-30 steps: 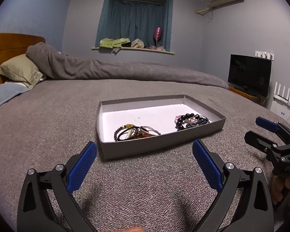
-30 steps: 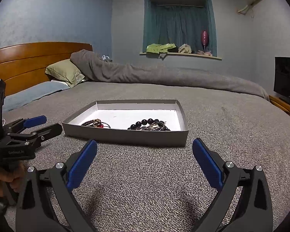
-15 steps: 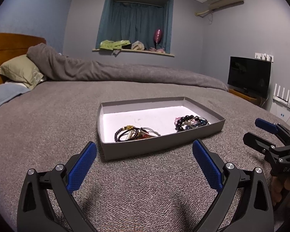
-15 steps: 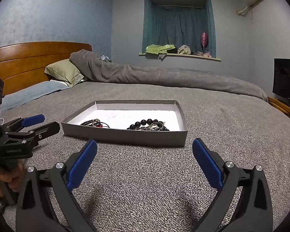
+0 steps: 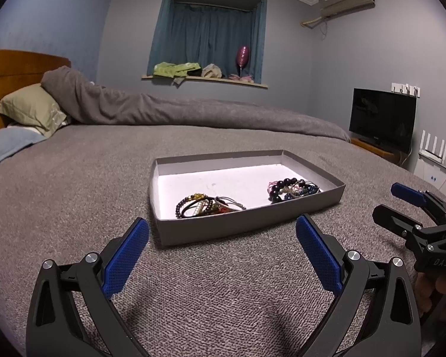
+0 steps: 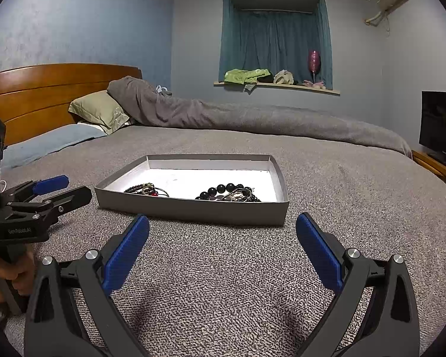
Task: Organize jewelry
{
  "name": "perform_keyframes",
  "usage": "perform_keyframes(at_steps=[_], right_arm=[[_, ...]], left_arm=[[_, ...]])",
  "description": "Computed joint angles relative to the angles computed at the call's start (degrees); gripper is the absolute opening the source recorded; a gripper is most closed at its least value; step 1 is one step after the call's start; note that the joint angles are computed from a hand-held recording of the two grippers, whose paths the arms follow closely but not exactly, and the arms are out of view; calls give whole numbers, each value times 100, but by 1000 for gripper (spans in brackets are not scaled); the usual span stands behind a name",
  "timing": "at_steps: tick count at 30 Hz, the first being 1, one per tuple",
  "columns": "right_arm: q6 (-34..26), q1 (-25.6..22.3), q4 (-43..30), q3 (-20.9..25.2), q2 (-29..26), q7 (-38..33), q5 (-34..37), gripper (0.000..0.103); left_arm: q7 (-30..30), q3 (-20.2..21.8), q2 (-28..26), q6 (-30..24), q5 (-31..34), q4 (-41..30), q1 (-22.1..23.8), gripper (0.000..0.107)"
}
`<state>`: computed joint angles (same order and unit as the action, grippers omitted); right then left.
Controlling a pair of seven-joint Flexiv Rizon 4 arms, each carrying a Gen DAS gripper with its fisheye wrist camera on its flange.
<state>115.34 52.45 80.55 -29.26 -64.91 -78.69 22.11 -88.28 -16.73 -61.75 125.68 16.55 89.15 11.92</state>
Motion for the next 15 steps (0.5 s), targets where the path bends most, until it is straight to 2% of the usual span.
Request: perform_keyframes(at_steps=[15], right_arm=[[-28,58,-28,-93,-48,-8,23,98]], left_arm=[[28,25,1,-5,-14,-11,-34,98]])
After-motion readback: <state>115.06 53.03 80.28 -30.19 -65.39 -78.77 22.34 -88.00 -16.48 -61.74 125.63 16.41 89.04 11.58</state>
